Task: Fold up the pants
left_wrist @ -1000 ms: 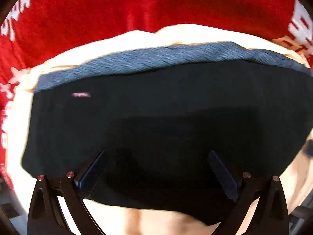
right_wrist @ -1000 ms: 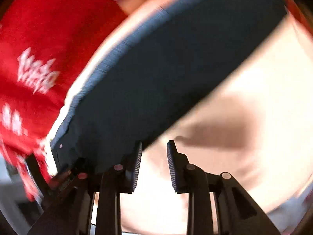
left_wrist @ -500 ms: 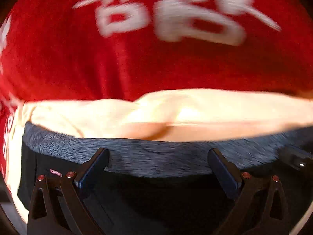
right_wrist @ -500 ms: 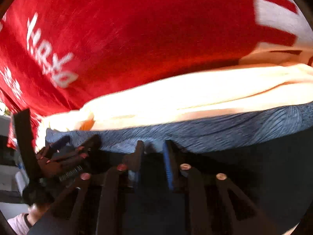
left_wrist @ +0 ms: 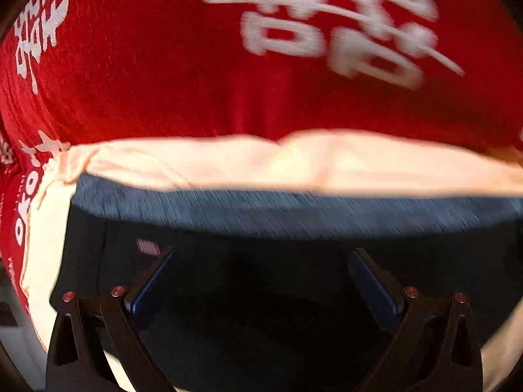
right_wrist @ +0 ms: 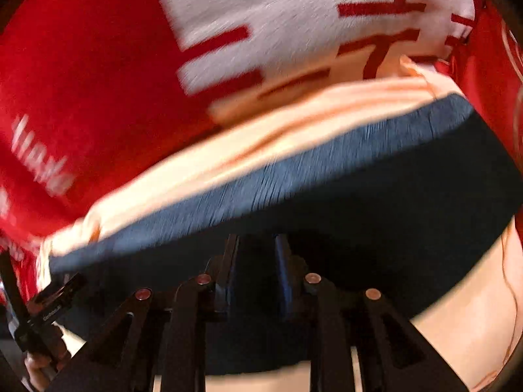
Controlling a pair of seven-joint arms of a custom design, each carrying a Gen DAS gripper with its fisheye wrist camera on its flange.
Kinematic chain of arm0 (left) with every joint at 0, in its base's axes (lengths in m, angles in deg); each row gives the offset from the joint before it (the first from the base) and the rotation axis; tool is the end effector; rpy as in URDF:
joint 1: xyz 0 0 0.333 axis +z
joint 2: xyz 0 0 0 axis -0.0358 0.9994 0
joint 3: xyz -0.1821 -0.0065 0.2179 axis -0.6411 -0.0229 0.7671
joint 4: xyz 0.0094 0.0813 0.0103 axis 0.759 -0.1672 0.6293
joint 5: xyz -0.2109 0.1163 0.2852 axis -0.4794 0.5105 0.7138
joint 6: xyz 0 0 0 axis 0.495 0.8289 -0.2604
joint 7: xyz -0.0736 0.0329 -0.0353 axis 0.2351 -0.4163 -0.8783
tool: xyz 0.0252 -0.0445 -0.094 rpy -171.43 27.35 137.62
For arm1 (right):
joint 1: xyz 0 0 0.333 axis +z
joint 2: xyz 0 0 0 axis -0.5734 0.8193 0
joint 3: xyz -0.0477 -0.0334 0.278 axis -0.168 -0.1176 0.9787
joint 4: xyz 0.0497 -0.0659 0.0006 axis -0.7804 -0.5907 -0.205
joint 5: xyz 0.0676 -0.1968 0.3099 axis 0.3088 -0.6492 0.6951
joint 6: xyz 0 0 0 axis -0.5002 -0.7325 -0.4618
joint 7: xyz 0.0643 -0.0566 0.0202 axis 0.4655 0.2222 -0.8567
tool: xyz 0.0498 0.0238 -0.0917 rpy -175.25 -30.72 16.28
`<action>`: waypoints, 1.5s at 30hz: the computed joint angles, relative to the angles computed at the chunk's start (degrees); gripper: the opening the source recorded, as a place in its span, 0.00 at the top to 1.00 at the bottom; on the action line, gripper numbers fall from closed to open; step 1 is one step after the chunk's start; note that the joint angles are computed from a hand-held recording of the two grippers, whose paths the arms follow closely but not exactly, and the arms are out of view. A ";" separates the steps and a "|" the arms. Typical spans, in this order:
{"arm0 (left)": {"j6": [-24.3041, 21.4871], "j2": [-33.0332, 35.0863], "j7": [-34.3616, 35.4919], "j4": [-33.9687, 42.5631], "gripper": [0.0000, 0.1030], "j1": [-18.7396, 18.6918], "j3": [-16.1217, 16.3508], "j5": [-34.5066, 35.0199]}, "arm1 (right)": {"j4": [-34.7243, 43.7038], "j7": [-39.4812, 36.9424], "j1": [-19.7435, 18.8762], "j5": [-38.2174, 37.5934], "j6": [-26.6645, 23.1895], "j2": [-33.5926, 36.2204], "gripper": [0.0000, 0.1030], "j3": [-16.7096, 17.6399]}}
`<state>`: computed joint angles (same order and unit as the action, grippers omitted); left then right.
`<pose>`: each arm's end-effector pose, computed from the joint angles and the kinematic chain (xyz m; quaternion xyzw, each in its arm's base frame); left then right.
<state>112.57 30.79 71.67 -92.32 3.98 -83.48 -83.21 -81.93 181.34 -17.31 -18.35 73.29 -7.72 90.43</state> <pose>0.5123 0.0120 0.4613 -0.7090 0.6932 -0.0719 0.1077 0.4424 0.1677 0.5247 -0.5802 0.7967 -0.0182 0.1682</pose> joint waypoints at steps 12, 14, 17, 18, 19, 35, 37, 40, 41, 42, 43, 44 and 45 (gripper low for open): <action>-0.75 -13.43 3.78 -16.68 0.00 -0.66 -0.44 -5.39 | -9.72 1.06 4.22 -3.35 -1.37 -8.92 0.74 2.70; -2.82 -15.00 3.47 -16.86 0.00 -0.41 -1.38 -3.98 | -10.31 1.20 4.26 -2.60 -1.96 -9.87 0.74 1.90; -4.96 -14.95 3.11 -15.29 0.00 -0.44 -2.32 -2.24 | -10.45 2.21 4.55 -1.35 -3.45 -10.82 0.73 1.65; -5.61 -15.08 3.25 -14.82 0.00 -0.77 -2.13 -2.82 | -10.74 2.34 4.71 -0.64 -4.11 -11.56 0.73 1.34; -6.76 -16.96 3.01 -15.64 0.00 -1.33 -2.21 -3.62 | -10.94 2.76 4.79 -0.19 -4.87 -12.21 0.69 1.32; -12.18 -9.62 -3.96 -4.98 0.00 -10.26 -8.27 -6.42 | -21.67 9.25 0.99 0.33 -13.38 -30.18 0.57 -1.84; -12.25 -7.97 -5.05 -3.47 0.00 -11.47 -8.62 -5.73 | -22.57 9.28 0.57 0.46 -14.06 -31.71 0.53 -2.25; -12.61 -5.72 -6.70 -1.07 0.00 -13.18 -9.01 -5.26 | -23.52 9.07 -0.07 0.62 -14.76 -33.34 0.51 -2.89; -12.60 -5.19 -6.98 -0.54 0.00 -13.66 -9.03 -5.10 | -23.88 8.93 -0.35 0.62 -14.98 -33.96 0.51 -3.16; -12.55 -3.85 -7.39 0.68 0.00 -14.05 -9.19 -4.60 | -23.98 8.79 -0.57 0.61 -15.09 -34.16 0.51 -3.31; -12.38 -3.61 -9.21 1.47 0.00 -15.10 -10.17 -4.33 | -24.15 8.66 -0.87 0.57 -15.28 -34.50 0.51 -3.51; -13.10 -4.82 -8.22 0.25 0.00 -15.36 -9.38 -4.55 | -24.11 8.53 -1.05 0.61 -15.13 -34.35 0.51 -3.61; -12.82 -4.96 -7.78 -0.20 0.00 -15.53 -9.09 -4.44 | -24.39 8.31 -1.35 0.59 -15.15 -34.83 0.51 -3.87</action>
<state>99.75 25.84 63.89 -92.52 -11.55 -92.57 -87.65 -106.32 189.65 -18.65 -17.76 58.14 -42.54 86.56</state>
